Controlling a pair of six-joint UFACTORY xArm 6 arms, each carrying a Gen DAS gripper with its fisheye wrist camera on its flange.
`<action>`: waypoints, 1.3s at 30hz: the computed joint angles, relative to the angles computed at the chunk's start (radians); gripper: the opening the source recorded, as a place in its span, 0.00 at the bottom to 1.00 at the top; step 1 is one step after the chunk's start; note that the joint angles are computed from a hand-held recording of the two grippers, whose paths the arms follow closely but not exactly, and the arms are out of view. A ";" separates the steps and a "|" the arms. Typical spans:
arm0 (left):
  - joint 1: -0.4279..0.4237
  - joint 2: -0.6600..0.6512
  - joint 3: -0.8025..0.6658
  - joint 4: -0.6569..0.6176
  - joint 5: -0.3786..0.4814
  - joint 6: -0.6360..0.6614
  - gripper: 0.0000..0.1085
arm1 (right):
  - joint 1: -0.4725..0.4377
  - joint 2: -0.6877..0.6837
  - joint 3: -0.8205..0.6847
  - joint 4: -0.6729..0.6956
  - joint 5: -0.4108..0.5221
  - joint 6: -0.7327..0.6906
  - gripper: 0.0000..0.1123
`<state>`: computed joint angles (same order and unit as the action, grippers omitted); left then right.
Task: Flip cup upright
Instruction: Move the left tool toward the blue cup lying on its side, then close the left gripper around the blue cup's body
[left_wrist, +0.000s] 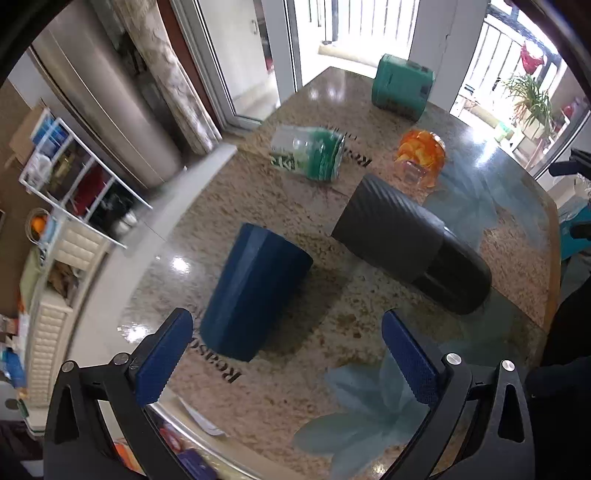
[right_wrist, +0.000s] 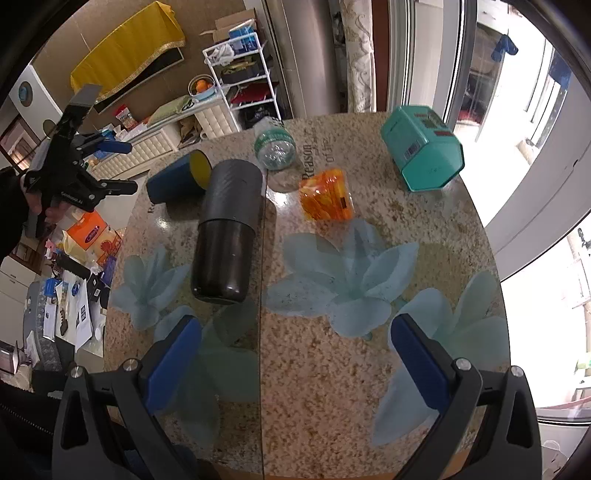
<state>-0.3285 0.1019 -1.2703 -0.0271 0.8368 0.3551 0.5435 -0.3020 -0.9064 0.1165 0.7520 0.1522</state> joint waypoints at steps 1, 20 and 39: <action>0.002 0.019 -0.013 0.000 0.002 0.007 0.95 | -0.005 0.006 -0.003 0.008 0.005 -0.009 0.92; 0.028 0.380 -0.338 0.040 0.203 0.136 0.95 | -0.075 0.140 -0.089 0.077 0.111 -0.098 0.92; 0.077 0.316 -0.212 -0.110 0.109 0.058 0.71 | -0.079 0.201 -0.114 0.115 0.092 -0.109 0.92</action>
